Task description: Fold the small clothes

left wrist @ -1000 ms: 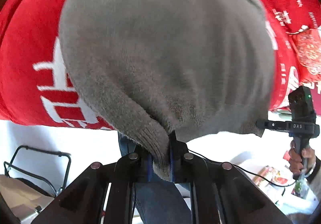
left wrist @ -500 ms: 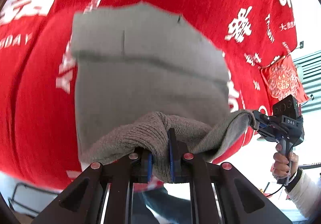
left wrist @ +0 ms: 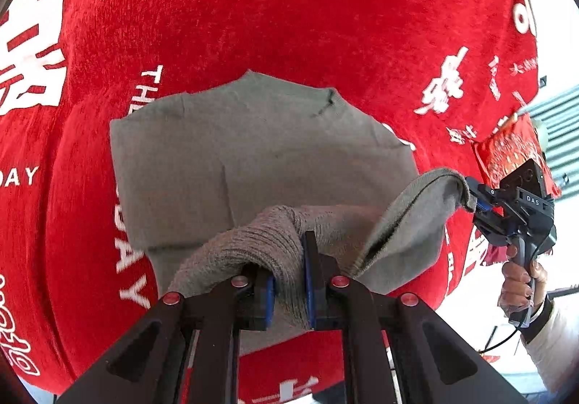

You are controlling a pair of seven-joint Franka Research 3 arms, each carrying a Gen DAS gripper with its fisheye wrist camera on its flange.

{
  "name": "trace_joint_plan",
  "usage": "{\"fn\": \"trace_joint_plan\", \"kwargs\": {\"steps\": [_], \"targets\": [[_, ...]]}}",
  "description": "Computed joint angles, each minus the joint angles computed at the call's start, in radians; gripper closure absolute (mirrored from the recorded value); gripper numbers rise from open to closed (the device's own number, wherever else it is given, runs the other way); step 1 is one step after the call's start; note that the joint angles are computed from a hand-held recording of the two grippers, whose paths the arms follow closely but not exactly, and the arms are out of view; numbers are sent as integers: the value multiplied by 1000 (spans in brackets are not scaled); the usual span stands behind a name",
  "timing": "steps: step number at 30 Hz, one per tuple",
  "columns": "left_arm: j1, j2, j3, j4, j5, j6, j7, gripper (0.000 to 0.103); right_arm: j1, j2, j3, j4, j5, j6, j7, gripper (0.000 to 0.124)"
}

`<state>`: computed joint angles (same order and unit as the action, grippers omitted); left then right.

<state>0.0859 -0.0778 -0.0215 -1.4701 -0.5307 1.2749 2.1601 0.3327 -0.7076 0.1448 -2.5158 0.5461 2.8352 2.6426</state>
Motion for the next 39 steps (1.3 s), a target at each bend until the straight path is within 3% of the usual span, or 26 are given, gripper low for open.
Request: {"fn": "trace_joint_plan", "kwargs": {"steps": [8,14,15,16,17,18,21,22,23,26,29,31,32,33,34,35,36,37,39], "targets": [[-26,98,-53,22,108,134,-120,89,83,143,-185,33,145,15,-209,116],[-44,88,-71,-13,227,285,-217,87,83,242,-245,81,286,-61,-358,115],[-46,86,-72,-17,241,299,-215,66,78,253,-247,83,308,-74,-373,115],[-51,74,-76,-34,263,333,-207,29,66,261,-244,86,320,-88,-379,112],[-55,58,-77,-56,280,368,-197,15,51,267,-238,89,328,-105,-380,112],[-61,42,-79,-80,295,407,-184,10,34,273,-232,92,330,-126,-376,112],[-83,39,-86,-98,334,441,-168,10,-21,283,-208,117,295,-208,-374,95],[-90,44,-90,-100,349,450,-171,10,-44,282,-196,130,258,-236,-371,69],[-98,51,-95,-102,363,455,-167,10,-62,278,-186,139,230,-256,-372,50],[-117,71,-106,-111,393,466,-148,10,-130,276,-146,190,64,-346,-358,50],[-132,97,-116,-125,441,478,-158,10,-179,317,-121,282,-116,-516,-356,50],[-137,120,-119,-125,455,474,-181,12,-182,364,-116,338,-178,-599,-392,50],[-138,124,-120,-127,452,472,-187,20,-181,399,-110,372,-212,-645,-411,52],[-137,133,-121,-121,446,460,-189,47,-180,427,-106,398,-235,-677,-422,54],[-138,140,-122,-115,444,449,-189,71,-177,457,-101,426,-258,-717,-432,73],[-136,135,-122,-121,440,459,-185,80,-174,479,-96,448,-280,-750,-433,98],[-133,130,-122,-121,425,461,-173,97,-173,496,-81,475,-339,-784,-422,105],[-130,125,-120,-115,408,454,-162,97,-168,491,-77,474,-358,-769,-427,117],[-120,106,-113,-105,363,451,-135,97,-159,476,-63,491,-410,-771,-419,117]]}}
